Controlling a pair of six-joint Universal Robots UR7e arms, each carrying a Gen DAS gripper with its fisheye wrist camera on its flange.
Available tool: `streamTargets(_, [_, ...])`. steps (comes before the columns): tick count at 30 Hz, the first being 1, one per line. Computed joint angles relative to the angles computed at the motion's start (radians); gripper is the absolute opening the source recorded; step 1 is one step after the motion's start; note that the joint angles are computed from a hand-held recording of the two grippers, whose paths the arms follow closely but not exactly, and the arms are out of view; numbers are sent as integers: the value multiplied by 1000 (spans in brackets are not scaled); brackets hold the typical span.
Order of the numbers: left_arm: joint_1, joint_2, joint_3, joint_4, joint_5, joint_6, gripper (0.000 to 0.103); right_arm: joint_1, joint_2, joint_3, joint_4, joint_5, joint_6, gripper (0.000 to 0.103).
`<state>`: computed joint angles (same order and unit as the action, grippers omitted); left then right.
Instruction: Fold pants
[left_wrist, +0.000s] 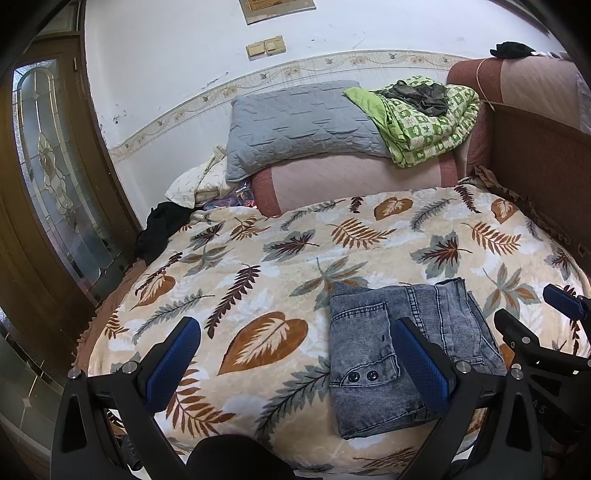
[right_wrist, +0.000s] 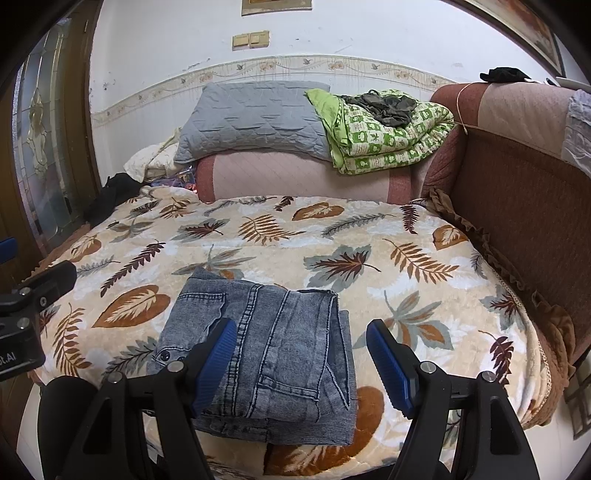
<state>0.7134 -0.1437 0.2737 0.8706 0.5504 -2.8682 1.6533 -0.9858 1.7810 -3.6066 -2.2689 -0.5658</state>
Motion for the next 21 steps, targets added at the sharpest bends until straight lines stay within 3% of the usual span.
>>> streamTargets(11, [0, 9, -15, 13, -1, -8, 103, -3, -1, -1, 8, 0, 4, 76])
streamTargets(19, [7, 61, -111, 60, 16, -13, 103, -13, 7, -15, 26, 5, -1, 76])
streamTargets(21, [11, 99, -191, 109, 30, -21, 103, -13, 11, -23, 34, 2, -1, 76])
